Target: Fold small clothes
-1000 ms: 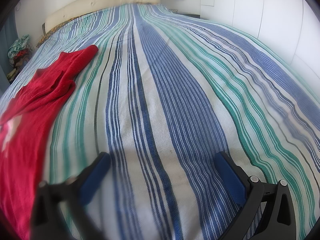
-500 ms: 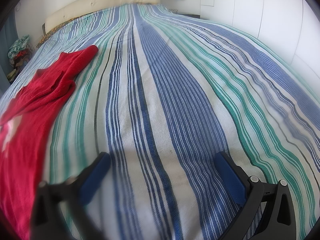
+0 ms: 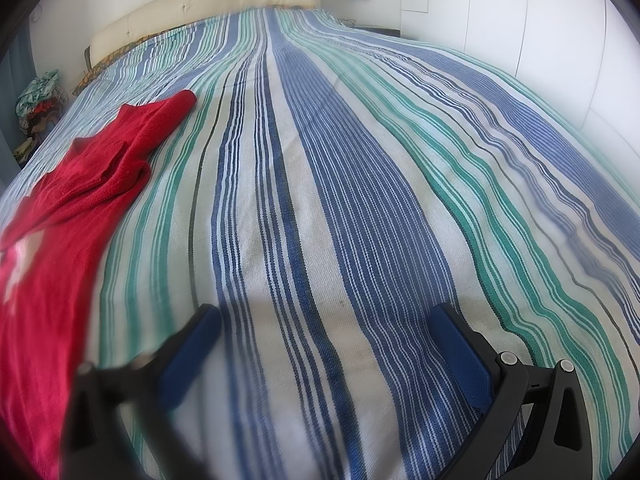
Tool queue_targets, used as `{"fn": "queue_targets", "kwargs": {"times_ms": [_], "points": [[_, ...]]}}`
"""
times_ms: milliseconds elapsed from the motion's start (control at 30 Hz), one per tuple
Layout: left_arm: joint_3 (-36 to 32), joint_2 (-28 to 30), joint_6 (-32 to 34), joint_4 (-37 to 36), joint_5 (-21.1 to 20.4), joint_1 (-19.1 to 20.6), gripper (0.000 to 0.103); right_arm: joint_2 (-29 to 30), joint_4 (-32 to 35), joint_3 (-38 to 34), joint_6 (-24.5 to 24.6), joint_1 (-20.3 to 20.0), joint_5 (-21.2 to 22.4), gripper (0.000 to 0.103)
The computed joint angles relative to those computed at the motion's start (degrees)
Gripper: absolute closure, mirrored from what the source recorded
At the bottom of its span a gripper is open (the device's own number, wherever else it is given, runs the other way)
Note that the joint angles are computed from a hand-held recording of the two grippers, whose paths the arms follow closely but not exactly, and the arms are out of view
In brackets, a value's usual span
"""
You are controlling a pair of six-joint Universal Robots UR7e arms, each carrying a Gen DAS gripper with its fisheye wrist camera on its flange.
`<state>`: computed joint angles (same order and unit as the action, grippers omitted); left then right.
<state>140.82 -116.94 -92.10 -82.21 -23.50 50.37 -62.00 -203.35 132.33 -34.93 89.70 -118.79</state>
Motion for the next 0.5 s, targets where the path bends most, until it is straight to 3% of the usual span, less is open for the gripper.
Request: {"fn": "queue_targets", "kwargs": {"times_ms": [500], "points": [[-0.03, 0.01, -0.02, 0.03, -0.01, 0.00, 0.000, 0.22, -0.18, -0.10, -0.15, 0.14, -0.49, 0.000]]}}
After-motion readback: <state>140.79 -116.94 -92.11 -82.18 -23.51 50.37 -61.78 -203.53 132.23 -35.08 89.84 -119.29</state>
